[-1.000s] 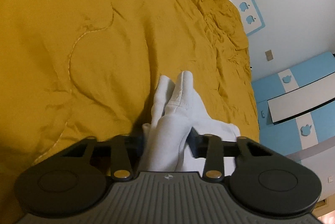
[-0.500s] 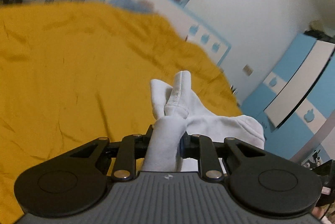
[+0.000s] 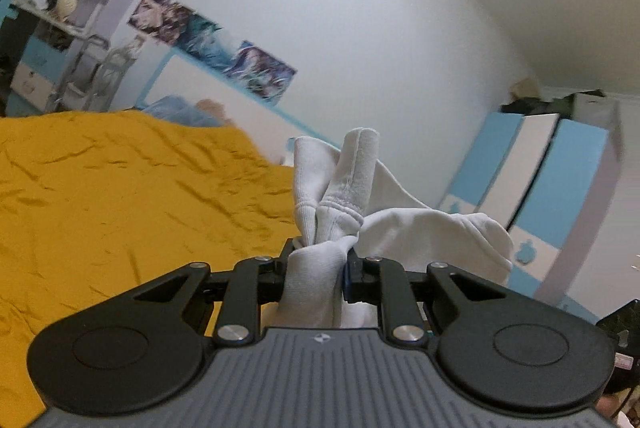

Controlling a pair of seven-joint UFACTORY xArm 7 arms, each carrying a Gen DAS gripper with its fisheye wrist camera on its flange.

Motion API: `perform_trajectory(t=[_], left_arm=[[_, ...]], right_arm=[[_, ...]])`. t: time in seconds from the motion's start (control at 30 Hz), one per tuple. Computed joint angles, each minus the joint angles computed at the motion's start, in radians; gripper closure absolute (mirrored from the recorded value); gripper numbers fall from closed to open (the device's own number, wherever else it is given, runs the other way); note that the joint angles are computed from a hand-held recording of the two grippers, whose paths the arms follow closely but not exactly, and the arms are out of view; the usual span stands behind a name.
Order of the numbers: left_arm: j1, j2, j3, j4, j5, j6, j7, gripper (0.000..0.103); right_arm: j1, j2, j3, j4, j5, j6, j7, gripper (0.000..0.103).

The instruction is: Fold small clothes

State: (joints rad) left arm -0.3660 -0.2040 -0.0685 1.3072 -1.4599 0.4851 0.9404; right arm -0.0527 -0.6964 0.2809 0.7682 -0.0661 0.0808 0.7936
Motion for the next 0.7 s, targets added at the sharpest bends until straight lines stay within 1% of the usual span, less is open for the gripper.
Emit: perform_trajectory(t=[0.1,0.23,0.3,0.37,0.43,0.5,0.57,0.7], left_arm=[[-0.010,-0.074,0.003,-0.051,0.028,0.042,-0.032,0.081],[-0.028,-0.153,0.018,-0.111,0.126,0.107,-0.134,0.081],[-0.041,-0.186,0.031,-0.143,0.161,0.134,-0.161,0.081],[-0.054,-0.208,0.047,-0.178,0.194,0.169,-0.189,0.081],[-0.064,-0.212,0.062,-0.202,0.212,0.193,-0.188,0.081],[-0.061,-0.184,0.068,-0.203,0.246,0.223,-0.219,0.081],[-0.053,-0.131,0.069,-0.182,0.275,0.243,-0.236,0.081],[-0.020,-0.006,0.059,-0.101,0.299,0.296,-0.257,0.081]], right_arm=[[0.033,-0.153,-0.013,-0.020,0.003,0.144,-0.003,0.100],[0.076,-0.324,-0.014,-0.022,0.002,0.358,-0.008,0.100],[0.093,-0.395,-0.007,-0.021,0.006,0.461,-0.006,0.100],[0.108,-0.453,-0.002,-0.036,0.017,0.533,0.007,0.100],[0.124,-0.499,0.002,-0.063,0.033,0.591,0.022,0.100],[0.143,-0.533,-0.008,-0.106,0.056,0.623,0.040,0.100],[0.154,-0.536,-0.024,-0.152,0.072,0.620,0.048,0.100],[0.162,-0.487,-0.076,-0.232,0.094,0.537,0.040,0.100]])
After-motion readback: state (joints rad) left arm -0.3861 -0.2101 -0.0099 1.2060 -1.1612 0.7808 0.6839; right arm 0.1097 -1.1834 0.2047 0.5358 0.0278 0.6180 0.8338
